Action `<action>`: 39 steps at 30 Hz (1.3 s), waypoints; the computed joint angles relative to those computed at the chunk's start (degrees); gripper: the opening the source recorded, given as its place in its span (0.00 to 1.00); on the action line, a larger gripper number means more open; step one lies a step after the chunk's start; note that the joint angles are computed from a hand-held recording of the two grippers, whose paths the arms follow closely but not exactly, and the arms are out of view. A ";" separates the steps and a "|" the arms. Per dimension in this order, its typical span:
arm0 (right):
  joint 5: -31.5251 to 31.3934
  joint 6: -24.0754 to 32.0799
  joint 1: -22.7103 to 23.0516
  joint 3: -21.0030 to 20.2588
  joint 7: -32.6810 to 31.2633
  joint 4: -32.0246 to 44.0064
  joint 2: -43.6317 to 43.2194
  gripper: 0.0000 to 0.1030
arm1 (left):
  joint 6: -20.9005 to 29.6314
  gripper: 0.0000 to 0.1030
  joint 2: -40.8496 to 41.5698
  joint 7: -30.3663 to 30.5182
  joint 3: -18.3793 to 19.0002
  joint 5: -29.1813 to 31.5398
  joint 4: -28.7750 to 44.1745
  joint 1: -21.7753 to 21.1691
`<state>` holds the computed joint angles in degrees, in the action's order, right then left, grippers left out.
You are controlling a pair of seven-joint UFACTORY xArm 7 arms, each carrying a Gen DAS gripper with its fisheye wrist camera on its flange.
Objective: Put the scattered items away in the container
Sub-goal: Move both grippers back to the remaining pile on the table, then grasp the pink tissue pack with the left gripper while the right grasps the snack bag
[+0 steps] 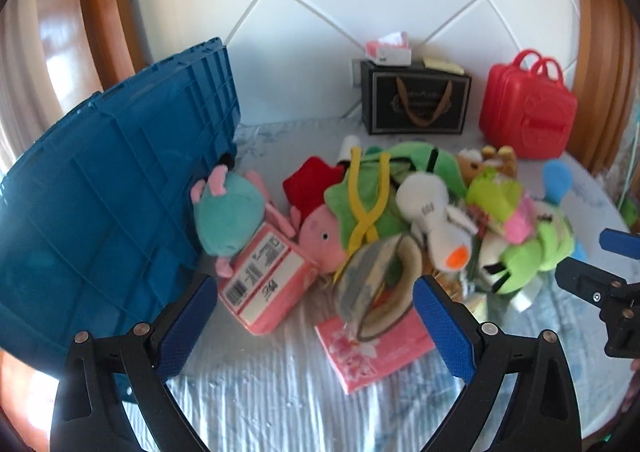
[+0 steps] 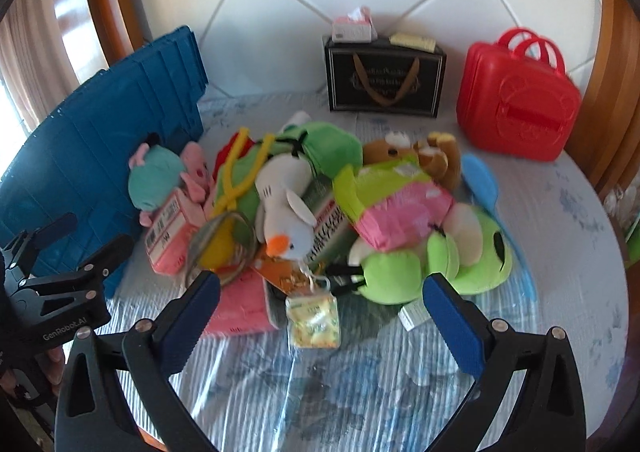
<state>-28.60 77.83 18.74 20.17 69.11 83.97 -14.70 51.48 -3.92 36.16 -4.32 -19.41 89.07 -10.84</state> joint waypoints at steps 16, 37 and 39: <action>6.85 -2.39 -0.06 -0.76 8.59 -10.51 -1.55 1.00 | -0.77 0.97 2.14 10.67 -0.02 -3.73 -6.81 -0.27; 8.85 -16.25 5.00 -5.58 1.32 -11.16 11.11 1.00 | -3.72 0.91 4.97 7.72 1.18 5.19 -11.39 3.71; 12.23 -21.22 6.39 -5.34 -3.79 -10.10 12.67 1.00 | -3.44 0.91 5.96 6.09 1.60 4.87 -8.60 4.59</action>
